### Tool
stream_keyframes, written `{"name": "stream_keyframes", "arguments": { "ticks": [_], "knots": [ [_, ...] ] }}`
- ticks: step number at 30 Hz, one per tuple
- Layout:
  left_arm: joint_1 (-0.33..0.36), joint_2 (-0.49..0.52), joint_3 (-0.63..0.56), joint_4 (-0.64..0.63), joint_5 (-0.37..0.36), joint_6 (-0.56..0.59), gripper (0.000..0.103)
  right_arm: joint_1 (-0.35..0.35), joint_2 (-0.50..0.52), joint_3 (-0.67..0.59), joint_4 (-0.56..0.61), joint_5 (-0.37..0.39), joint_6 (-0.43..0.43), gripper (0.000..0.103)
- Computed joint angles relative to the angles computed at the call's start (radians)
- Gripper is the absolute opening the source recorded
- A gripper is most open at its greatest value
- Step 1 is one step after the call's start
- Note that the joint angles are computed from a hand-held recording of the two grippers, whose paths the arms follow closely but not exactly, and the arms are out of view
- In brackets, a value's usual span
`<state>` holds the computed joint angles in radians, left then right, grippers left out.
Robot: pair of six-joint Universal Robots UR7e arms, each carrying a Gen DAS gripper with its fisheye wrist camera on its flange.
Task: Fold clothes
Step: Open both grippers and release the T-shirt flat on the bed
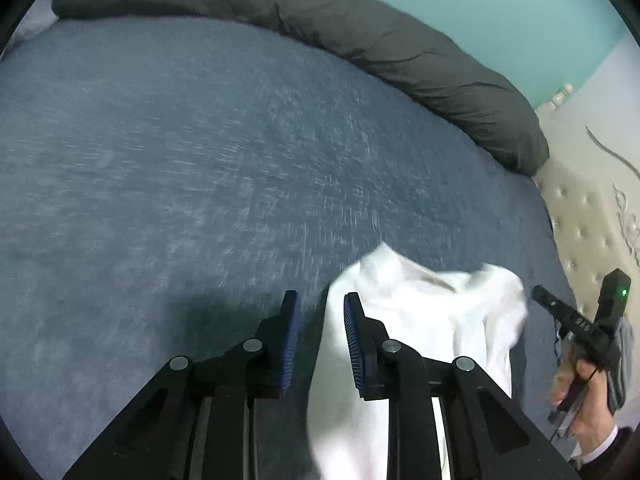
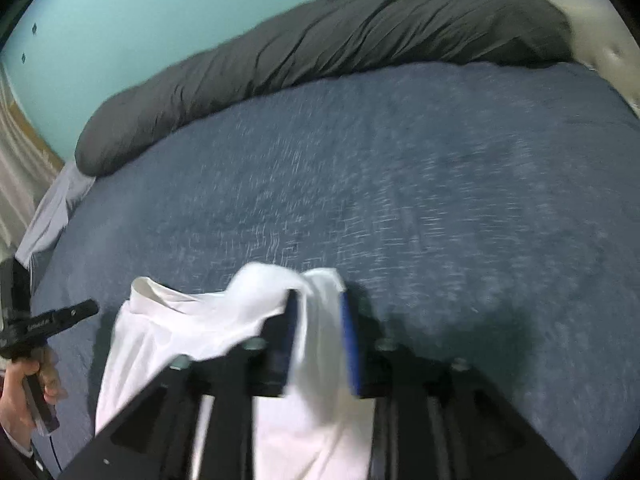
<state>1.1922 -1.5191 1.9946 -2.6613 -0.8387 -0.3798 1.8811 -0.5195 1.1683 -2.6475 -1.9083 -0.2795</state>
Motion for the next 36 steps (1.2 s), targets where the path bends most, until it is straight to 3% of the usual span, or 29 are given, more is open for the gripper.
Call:
{"name": "stream_keyframes", "arguments": {
  "ticks": [3, 11, 17, 25, 28, 31, 33, 35, 36],
  "knots": [
    [-0.076, -0.09, 0.104, 0.017, 0.074, -0.029, 0.024, -0.007, -0.099, 0.139, -0.022, 0.048, 0.015, 0.04],
    [-0.269, -0.321, 0.324, 0.203, 0.174, -0.271, 0.024, 0.008, -0.33, 0.44, 0.082, 0.039, 0.033, 0.042],
    [-0.421, -0.455, 0.413, 0.461, 0.234, -0.53, 0.025, 0.008, -0.462, 0.619, 0.064, 0.058, 0.087, 0.042],
    [-0.59, -0.633, 0.494, 0.806, 0.255, -0.89, 0.026, 0.02, -0.542, 0.754, 0.036, 0.098, 0.099, 0.042],
    [-0.642, -0.684, 0.51, 0.916, 0.255, -0.989, 0.026, 0.029, -0.54, 0.777, 0.013, 0.074, 0.085, 0.042],
    [-0.673, -0.713, 0.529, 0.968, 0.258, -1.042, 0.027, 0.026, -0.537, 0.793, -0.003, 0.06, 0.085, 0.031],
    [-0.675, -0.722, 0.549, 0.922, 0.255, -1.011, 0.034, 0.022, -0.538, 0.804, -0.015, 0.053, 0.083, 0.025],
    [-0.678, -0.724, 0.567, 0.861, 0.26, -0.966, 0.049, 0.017, -0.54, 0.815, -0.03, 0.047, 0.079, 0.02],
    [-0.68, -0.723, 0.577, 0.83, 0.263, -0.942, 0.05, 0.014, -0.541, 0.821, -0.038, 0.044, 0.076, 0.014]
  ]
}}
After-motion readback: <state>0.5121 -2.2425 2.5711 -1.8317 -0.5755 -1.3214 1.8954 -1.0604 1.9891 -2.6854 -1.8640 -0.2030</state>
